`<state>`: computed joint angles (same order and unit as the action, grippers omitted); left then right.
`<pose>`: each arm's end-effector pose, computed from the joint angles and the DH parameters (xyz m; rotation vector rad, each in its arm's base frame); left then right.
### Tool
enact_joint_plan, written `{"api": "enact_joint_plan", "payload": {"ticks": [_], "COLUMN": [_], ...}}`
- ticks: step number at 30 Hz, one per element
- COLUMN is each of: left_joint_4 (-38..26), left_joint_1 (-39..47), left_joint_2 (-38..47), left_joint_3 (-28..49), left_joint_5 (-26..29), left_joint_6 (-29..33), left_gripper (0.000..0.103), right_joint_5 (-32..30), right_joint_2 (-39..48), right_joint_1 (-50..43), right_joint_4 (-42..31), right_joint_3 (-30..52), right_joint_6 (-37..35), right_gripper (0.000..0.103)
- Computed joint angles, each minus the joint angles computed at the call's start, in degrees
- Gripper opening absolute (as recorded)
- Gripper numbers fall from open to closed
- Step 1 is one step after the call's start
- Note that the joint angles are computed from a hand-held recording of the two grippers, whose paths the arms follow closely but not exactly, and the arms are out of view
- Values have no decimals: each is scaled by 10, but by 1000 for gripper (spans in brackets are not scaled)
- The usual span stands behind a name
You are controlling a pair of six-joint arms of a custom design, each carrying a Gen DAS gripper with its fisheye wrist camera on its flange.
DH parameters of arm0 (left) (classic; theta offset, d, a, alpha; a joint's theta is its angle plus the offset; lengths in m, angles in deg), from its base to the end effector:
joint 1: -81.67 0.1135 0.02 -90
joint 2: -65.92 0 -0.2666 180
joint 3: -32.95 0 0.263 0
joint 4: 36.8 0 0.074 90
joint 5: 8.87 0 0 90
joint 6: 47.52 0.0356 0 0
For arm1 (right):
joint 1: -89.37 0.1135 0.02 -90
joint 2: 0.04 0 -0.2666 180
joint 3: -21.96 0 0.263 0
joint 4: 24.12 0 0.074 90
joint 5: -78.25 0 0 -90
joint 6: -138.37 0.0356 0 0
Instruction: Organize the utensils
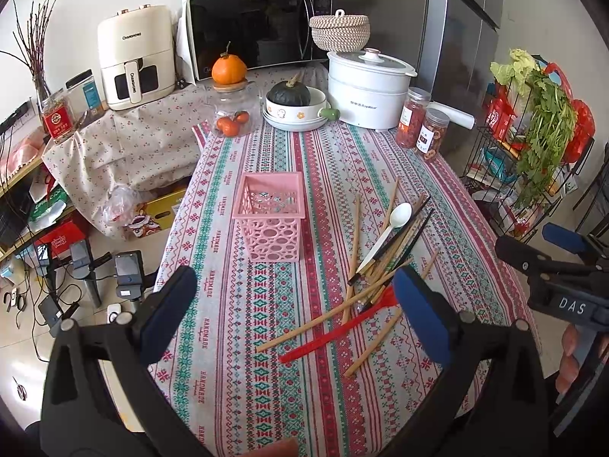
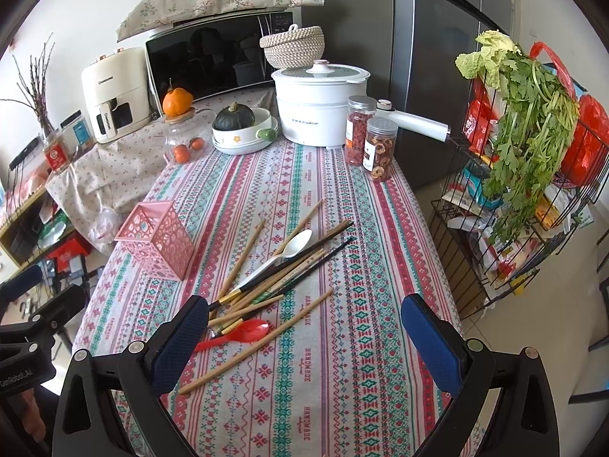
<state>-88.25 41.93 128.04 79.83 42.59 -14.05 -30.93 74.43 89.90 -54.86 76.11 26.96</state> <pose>0.1598 -0.1040 0.1865 -0.5160 2.3238 0.1892 0.2628 0.0141 0.1953 -0.5990 2.3348 0.2457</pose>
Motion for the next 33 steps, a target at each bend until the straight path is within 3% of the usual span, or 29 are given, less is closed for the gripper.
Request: {"api": "enact_joint_plan", "payload": {"ticks": [33], "left_joint_4": [-16], "left_joint_1": [12], "left_joint_2": [-18], "left_joint_3": [8], "left_joint_5": [1], "left_joint_6": [13], "left_gripper": [103], "right_joint_5": [-3], "right_joint_2": [6], "right_joint_1": [-7], "right_joint_4": [0], "right_joint_3": [0], "right_joint_6": [-4], "right_gripper": [102]}}
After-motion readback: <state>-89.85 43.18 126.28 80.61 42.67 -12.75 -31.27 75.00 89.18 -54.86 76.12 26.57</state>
